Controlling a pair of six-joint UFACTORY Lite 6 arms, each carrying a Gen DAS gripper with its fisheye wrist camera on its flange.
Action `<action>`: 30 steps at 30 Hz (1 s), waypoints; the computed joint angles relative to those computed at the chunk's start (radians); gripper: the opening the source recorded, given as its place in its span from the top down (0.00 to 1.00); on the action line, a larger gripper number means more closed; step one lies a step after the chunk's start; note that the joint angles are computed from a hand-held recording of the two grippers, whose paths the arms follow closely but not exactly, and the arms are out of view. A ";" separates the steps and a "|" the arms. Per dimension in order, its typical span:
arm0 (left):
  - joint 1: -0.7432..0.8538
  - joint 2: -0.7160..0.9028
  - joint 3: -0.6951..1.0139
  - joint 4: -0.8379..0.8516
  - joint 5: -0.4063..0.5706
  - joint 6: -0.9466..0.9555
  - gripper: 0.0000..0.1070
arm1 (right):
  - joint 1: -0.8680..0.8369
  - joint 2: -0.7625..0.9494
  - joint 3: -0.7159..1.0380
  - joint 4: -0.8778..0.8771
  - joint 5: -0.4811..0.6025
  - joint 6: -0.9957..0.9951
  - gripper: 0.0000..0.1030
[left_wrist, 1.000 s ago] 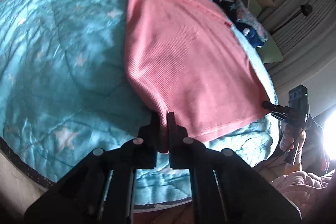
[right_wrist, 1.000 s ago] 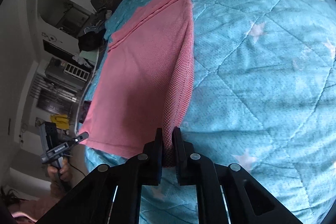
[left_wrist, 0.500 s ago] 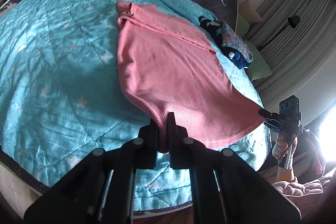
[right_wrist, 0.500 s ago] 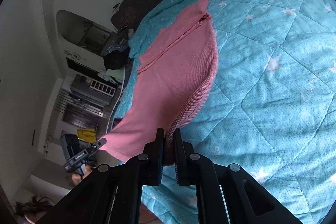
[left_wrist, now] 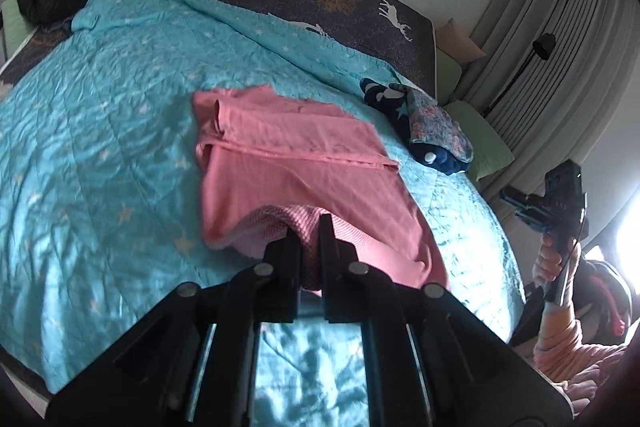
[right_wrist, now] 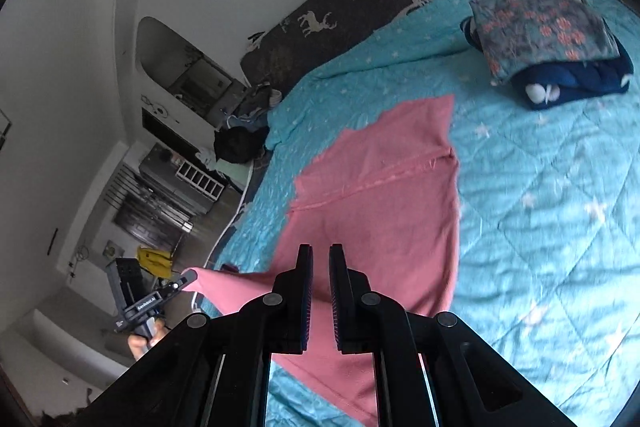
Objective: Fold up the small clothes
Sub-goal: 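Grasp the pink shirt's hem with both grippers and lift it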
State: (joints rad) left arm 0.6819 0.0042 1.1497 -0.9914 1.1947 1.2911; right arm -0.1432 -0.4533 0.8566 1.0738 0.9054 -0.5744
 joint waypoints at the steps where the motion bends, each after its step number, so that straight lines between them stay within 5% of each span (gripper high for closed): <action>1: -0.028 0.019 0.018 0.013 -0.028 -0.025 0.92 | 0.030 0.039 0.037 -0.073 -0.030 0.045 0.90; 5: -0.043 0.041 -0.011 0.037 -0.068 -0.014 0.92 | 0.108 0.077 -0.044 -0.222 -0.043 0.107 0.85; 8: -0.030 0.057 -0.032 0.043 -0.076 -0.002 0.92 | 0.173 0.006 -0.243 -0.258 -0.061 0.112 0.71; 11: -0.025 0.073 -0.044 0.055 -0.088 -0.011 0.92 | 0.141 -0.070 -0.458 -0.094 0.004 -0.010 0.68; 14: -0.015 0.060 -0.069 0.055 -0.086 0.003 0.92 | 0.064 -0.133 -0.631 0.119 0.100 -0.184 0.56; 17: -0.005 0.056 -0.087 0.047 -0.074 0.018 0.92 | 0.057 -0.038 -0.677 0.308 0.124 -0.342 0.52; 20: -0.009 0.059 -0.098 0.044 -0.079 0.009 0.92 | 0.114 0.133 -0.594 0.434 0.099 -0.420 0.67; 21: -0.006 0.053 -0.104 0.044 -0.077 0.006 0.92 | 0.141 0.153 -0.555 0.420 0.073 -0.381 0.97; 26: 0.039 0.026 -0.083 0.043 -0.022 0.004 0.92 | 0.086 -0.065 -0.410 0.272 0.070 -0.189 0.96; 30: 0.015 0.034 -0.001 0.028 -0.021 -0.035 0.92 | -0.013 0.002 -0.121 0.168 0.079 -0.116 0.96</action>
